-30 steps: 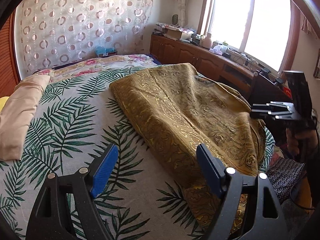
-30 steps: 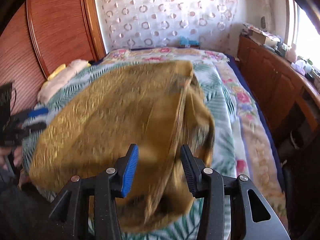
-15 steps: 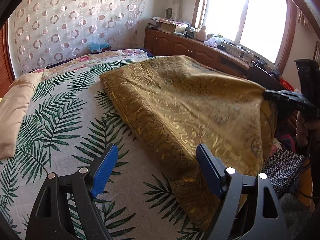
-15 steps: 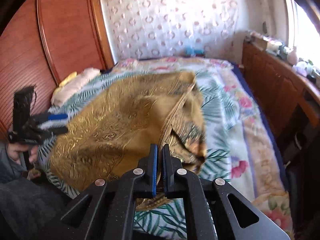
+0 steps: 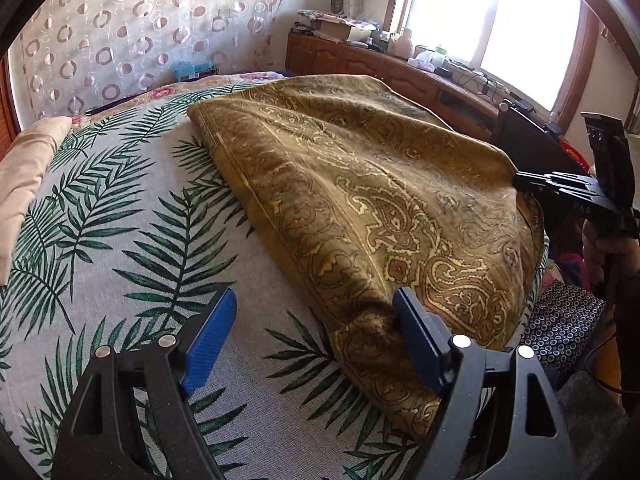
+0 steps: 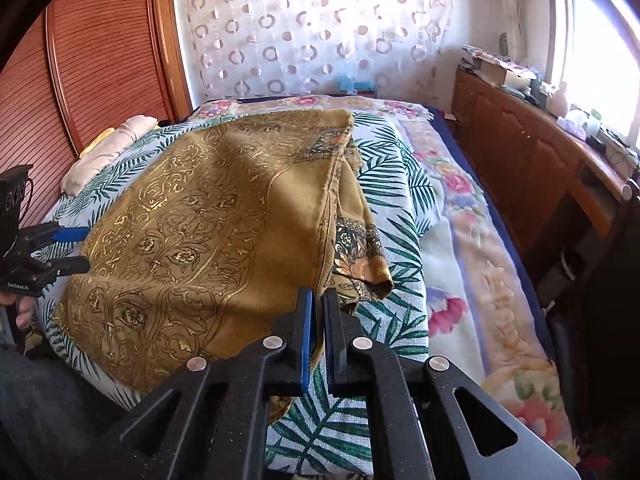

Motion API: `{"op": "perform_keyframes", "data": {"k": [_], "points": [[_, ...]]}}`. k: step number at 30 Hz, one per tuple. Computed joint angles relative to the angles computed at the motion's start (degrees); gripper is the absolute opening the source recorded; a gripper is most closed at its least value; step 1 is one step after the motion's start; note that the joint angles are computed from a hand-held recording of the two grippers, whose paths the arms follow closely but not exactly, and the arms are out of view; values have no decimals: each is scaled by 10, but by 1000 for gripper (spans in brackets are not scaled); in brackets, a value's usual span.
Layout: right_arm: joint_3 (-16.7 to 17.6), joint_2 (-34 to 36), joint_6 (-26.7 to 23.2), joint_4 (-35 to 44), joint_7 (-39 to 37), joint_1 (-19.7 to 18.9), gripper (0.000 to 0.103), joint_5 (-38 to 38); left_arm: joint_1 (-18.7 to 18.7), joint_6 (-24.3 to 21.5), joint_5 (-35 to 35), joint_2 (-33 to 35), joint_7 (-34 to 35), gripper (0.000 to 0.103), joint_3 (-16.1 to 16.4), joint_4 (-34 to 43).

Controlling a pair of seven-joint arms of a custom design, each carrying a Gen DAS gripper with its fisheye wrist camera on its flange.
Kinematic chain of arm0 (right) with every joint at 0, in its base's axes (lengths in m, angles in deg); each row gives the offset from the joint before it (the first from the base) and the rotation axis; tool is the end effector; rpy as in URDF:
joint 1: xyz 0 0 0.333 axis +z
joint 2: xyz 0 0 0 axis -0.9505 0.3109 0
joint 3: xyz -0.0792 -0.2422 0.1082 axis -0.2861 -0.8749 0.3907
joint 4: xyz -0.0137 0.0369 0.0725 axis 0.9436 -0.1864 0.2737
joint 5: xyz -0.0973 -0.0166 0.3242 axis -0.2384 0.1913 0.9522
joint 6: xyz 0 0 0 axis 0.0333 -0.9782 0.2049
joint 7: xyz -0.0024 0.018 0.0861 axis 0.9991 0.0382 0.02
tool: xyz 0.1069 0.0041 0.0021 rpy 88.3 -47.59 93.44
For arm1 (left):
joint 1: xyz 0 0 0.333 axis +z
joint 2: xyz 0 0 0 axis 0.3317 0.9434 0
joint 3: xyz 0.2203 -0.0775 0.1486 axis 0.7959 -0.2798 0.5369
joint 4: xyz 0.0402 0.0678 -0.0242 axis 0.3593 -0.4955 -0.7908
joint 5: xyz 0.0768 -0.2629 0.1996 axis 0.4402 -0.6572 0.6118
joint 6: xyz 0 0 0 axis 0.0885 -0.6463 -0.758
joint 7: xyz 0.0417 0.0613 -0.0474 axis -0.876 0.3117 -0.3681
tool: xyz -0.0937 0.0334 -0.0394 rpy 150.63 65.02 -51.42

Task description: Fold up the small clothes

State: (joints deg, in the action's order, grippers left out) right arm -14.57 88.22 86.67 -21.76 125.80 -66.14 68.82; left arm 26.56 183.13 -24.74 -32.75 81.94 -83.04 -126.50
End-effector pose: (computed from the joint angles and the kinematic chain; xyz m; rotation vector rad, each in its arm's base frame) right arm 0.6382 0.0959 0.4768 -1.8239 1.6050 -0.7057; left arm 0.6384 -0.0381 0.3974 -1.3376 2.3891 -1.0447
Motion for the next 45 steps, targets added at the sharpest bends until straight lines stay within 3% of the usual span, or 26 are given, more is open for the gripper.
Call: {"op": "perform_keyframes", "data": {"k": [2,3,5,7,8,14,18,20,23,24,26,28,29,31,34,37,39,43,45], "points": [[4,-9,26,-34,30,1,4,-30,-1,6,-2,-2,2,81,-1,-4],[-7,-9,39,-41,21,14,10,-16,-1,7,-1,-3,3,81,-1,-6],[-17,-2,47,-40,38,23,24,-31,2,0,-4,-7,8,79,-3,-9],[-24,4,42,-38,54,30,48,-44,9,-16,-15,-11,19,72,-5,-11],[-27,5,43,-40,62,31,52,-49,12,-21,-22,-14,25,68,-6,-14],[-21,-14,41,-78,88,18,64,-49,21,-55,-55,-40,69,49,0,-42],[27,-20,64,-99,41,-20,68,1,17,-85,-60,-49,80,38,9,-46],[78,-19,67,-101,-31,-55,68,63,15,-101,-62,-51,83,36,13,-46],[51,-18,57,-95,-28,-24,61,36,11,-108,-63,-58,88,35,17,-53],[57,-18,54,-94,-42,-26,52,42,12,-118,-64,-59,89,32,19,-54],[55,-20,50,-93,-50,-21,45,47,14,-140,-61,-57,87,29,23,-46],[67,-22,51,-96,-73,-32,29,69,15,-158,-59,-58,87,22,26,-43],[76,-22,51,-97,-86,-41,16,86,16,-169,-56,-52,86,16,27,-35],[120,-22,50,-97,-140,-80,7,153,16,-178,-58,-56,90,9,27,-38],[155,-26,73,-103,-202,-108,6,227,20,-174,-84,-71,115,7,25,-48],[217,-33,93,-99,-290,-157,5,328,28,-185,-128,-81,130,6,26,-38],[235,-31,98,-83,-332,-169,5,372,29,-185,-150,-78,131,6,28,-18],[225,-9,100,-20,-366,-151,5,408,28,-180,-173,-37,97,6,25,67],[193,18,92,34,-344,-121,5,389,26,-174,-161,-1,65,6,20,126]]}}
